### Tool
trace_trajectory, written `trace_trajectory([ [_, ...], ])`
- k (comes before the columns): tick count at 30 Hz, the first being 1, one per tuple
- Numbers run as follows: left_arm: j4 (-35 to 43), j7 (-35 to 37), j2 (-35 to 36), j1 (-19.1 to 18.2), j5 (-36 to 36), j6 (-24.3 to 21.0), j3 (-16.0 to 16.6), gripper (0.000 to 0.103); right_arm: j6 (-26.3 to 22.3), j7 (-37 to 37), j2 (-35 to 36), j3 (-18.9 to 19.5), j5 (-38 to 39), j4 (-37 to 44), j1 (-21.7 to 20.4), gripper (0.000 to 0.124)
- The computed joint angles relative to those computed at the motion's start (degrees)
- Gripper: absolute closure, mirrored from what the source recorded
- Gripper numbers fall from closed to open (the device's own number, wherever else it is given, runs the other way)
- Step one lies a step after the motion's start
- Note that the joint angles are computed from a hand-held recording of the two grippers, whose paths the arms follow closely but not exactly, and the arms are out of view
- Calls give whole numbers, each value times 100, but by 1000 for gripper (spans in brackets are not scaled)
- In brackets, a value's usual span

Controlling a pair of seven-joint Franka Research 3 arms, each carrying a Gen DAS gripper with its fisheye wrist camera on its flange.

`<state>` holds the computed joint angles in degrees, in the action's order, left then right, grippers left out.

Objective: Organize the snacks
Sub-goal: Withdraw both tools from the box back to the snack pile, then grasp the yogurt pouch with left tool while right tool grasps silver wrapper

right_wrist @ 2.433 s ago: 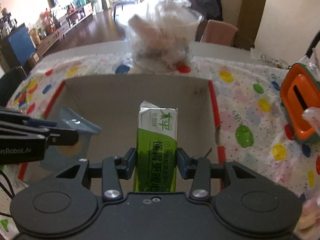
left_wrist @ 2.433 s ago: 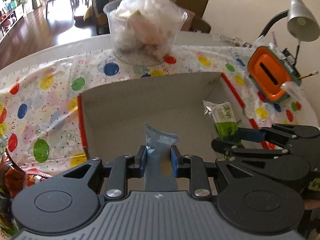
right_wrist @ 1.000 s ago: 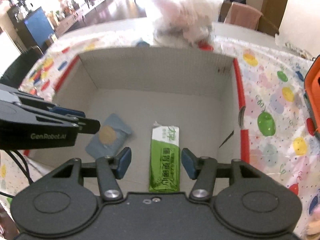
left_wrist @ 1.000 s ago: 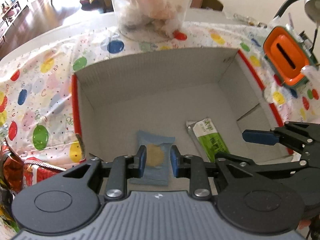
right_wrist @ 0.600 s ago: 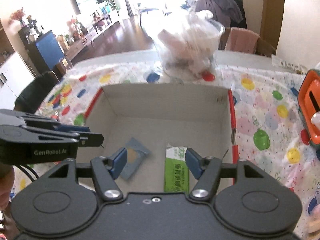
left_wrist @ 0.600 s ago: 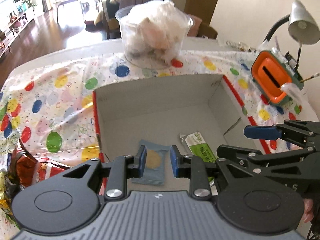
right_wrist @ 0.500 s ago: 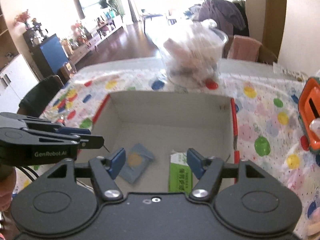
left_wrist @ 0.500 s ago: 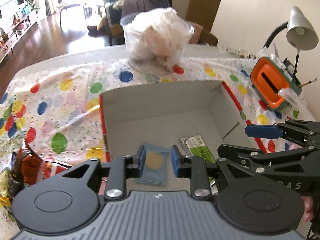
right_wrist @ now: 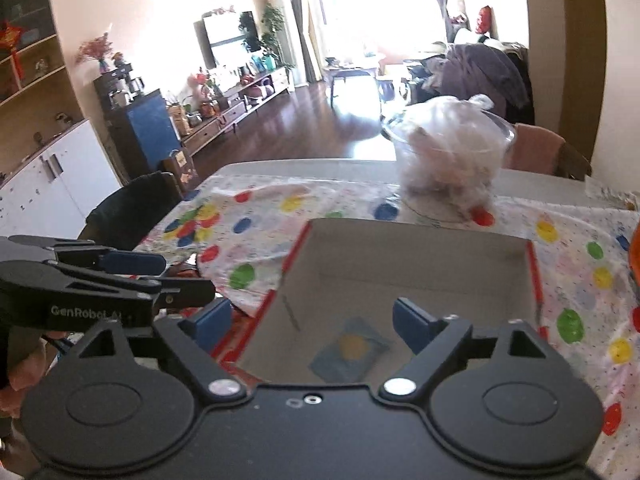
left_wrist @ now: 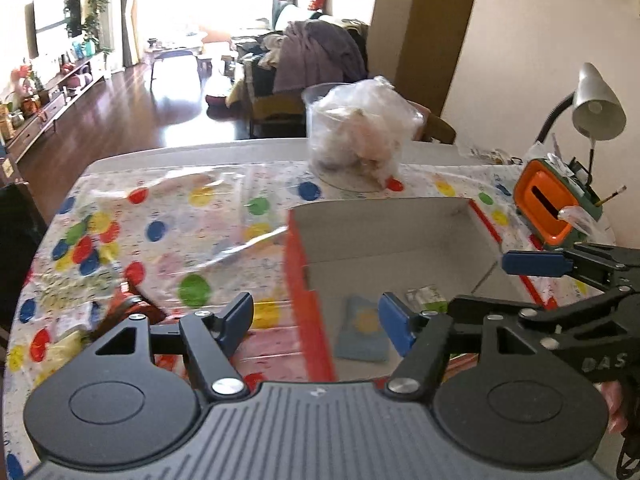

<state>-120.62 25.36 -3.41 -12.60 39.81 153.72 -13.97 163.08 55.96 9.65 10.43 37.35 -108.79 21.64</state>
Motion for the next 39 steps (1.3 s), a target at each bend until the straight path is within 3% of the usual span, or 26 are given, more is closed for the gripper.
trace_trajectory([
  [5,-763,21,-642,210,144,349,79,23,336,128,-37,110,-62,-165,236,27],
  [14,-2014,563,-1625,762,-134,1130,193,20,769,1223,175,116,-826,-181,756,21],
  [17,-2461,529,-1983,1151,59,1510,79,17,841,1691,264,78,-1136,-176,906,21],
  [23,-3115,1807,-2328,814,-776,1576,721,17,905,2685,590,-201,-2174,6,1364,21],
  [25,-3310,2099,-2423,763,-1051,1527,878,17,830,2885,728,-260,-2448,139,1471,21],
  [30,-3731,2510,-2547,1066,-1343,1611,871,17,552,3198,1158,-322,-2919,590,1672,21],
  [34,-3950,2997,-2463,1128,-1660,1645,1024,17,235,3048,1551,-126,-2954,1061,1626,21],
  [39,-4125,3342,-2310,1261,-2044,1716,1123,17,-144,3019,2028,-184,-3105,1668,1788,26],
])
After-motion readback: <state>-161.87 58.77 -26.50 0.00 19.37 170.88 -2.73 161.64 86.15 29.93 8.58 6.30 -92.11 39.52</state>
